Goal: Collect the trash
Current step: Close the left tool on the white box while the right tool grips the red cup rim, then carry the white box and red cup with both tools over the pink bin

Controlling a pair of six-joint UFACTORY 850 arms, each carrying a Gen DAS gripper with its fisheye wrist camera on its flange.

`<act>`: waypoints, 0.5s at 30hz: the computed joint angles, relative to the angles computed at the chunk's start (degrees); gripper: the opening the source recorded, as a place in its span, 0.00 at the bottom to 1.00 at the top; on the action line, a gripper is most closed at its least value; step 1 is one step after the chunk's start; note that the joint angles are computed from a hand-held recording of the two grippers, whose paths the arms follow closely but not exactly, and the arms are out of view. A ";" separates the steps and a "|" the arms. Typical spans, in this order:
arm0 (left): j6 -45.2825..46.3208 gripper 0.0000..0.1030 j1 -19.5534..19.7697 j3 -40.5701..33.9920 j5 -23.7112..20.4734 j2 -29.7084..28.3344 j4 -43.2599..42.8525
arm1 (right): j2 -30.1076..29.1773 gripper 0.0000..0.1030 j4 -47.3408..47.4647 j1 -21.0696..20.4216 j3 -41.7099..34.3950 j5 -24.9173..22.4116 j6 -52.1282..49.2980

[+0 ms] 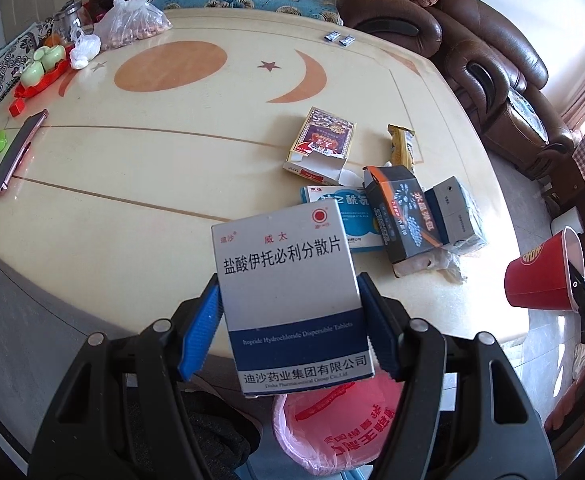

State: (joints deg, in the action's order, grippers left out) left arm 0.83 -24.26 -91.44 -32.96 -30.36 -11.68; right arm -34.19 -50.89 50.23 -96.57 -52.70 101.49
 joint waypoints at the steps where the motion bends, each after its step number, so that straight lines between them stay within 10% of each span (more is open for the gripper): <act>1: 0.59 0.63 -0.03 1.00 0.52 0.87 -0.26 | 0.03 0.05 -0.26 0.47 -0.25 -0.52 0.14; 15: 7.51 0.63 -1.15 13.59 5.39 12.42 -2.99 | 0.44 0.05 -0.98 6.70 -2.73 -6.81 0.99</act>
